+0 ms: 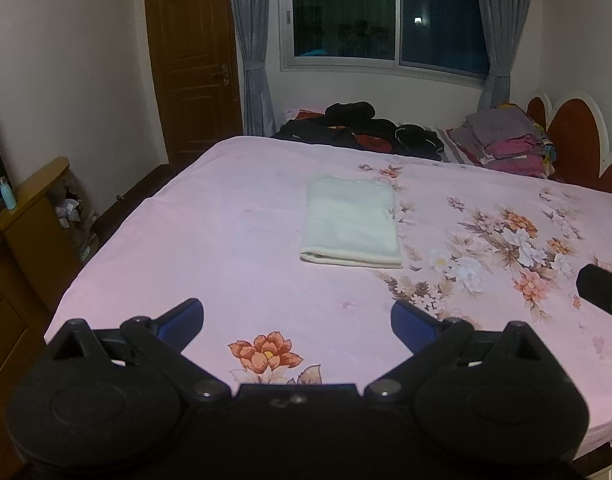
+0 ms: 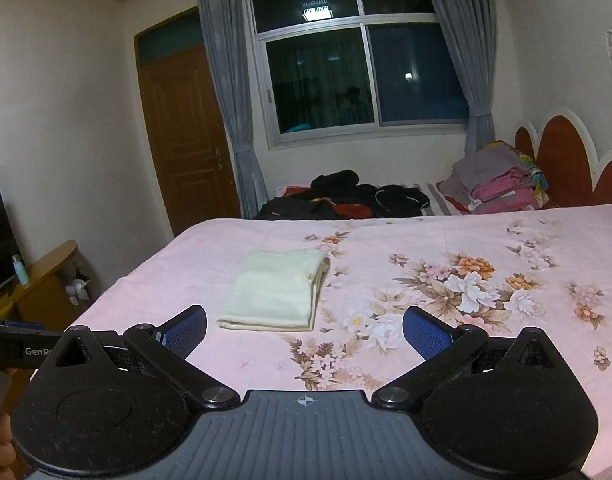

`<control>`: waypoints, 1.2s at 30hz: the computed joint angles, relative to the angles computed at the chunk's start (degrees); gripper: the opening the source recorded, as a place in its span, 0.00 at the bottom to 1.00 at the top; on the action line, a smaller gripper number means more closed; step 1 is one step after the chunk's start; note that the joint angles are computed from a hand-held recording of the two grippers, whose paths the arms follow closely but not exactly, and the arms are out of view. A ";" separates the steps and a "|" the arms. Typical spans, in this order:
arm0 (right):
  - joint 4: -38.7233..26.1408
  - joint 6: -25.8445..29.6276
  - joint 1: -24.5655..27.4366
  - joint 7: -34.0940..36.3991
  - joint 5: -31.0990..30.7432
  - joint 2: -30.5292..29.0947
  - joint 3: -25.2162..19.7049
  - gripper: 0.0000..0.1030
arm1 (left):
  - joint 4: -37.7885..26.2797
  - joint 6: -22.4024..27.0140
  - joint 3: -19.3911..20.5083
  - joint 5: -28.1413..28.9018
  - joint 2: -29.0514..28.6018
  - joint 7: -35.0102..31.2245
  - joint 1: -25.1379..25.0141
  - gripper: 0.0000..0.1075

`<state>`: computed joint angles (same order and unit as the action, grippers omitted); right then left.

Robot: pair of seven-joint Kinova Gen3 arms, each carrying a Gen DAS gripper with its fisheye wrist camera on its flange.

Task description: Fold small clothes

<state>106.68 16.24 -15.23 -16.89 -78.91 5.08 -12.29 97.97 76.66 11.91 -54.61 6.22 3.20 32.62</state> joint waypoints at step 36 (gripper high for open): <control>-2.15 1.38 1.27 -4.92 4.41 1.94 -1.34 1.00 | -0.82 -0.11 -0.45 0.73 0.53 0.06 -0.17 0.93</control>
<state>104.52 17.61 -13.96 -21.81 -74.50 7.02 -13.63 97.16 76.55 11.47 -53.88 6.75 3.26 32.44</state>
